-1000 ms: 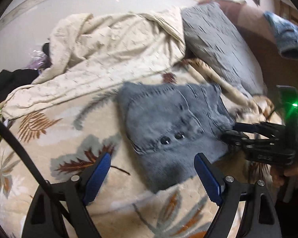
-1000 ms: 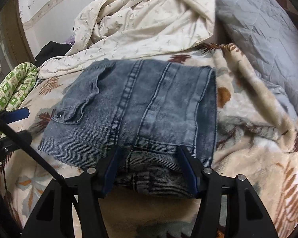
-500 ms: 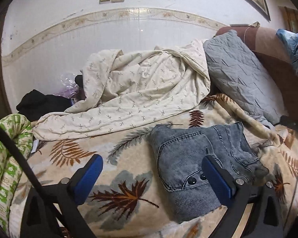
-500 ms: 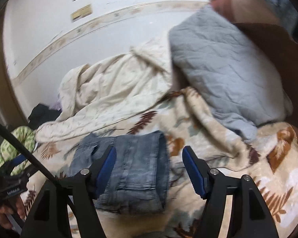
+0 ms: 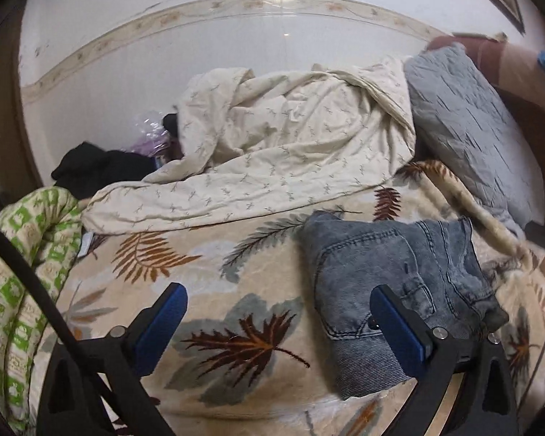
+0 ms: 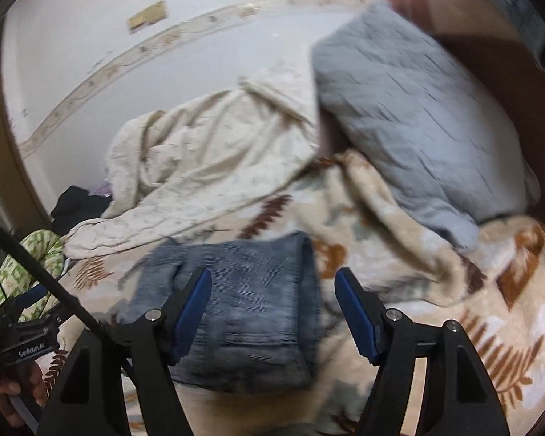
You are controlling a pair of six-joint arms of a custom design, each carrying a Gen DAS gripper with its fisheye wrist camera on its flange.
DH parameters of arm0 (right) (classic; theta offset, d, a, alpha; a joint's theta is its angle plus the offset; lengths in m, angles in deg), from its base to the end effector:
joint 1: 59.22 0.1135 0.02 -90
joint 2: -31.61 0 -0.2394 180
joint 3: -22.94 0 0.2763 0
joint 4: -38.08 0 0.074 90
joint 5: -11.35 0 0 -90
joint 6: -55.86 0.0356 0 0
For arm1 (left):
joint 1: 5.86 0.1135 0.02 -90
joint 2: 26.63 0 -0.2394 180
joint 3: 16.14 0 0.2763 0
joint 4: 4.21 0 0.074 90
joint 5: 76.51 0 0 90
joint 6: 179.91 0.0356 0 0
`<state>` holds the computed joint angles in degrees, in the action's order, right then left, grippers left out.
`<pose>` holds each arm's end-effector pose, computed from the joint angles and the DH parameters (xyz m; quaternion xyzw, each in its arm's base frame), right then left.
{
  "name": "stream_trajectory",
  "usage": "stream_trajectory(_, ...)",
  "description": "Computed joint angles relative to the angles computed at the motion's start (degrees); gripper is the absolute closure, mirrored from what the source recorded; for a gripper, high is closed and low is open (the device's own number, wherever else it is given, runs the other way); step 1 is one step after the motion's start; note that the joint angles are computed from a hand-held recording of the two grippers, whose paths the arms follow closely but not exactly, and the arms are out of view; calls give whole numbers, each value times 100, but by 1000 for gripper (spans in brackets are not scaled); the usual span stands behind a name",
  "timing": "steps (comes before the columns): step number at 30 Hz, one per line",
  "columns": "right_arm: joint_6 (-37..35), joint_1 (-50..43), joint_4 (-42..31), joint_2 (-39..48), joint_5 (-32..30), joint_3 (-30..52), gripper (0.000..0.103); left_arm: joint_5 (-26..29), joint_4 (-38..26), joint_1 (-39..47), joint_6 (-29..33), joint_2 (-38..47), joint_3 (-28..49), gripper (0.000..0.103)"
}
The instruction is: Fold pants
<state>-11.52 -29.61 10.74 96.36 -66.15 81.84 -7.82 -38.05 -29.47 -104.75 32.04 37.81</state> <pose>0.2505 0.1335 0.2423 -0.0016 0.8759 0.1222 0.4668 0.2385 -0.0901 0.2285 -0.0123 0.8889 0.0169 0.4576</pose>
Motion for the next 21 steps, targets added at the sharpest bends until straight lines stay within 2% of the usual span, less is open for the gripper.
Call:
stream_trajectory(8,-286,796,403,270,578,111,32,-121,-70,252,-61,-557,-127,0)
stream_trajectory(21,-231,832,420,217,697,62,32,-230,-41,310,-31,-609,-159,0)
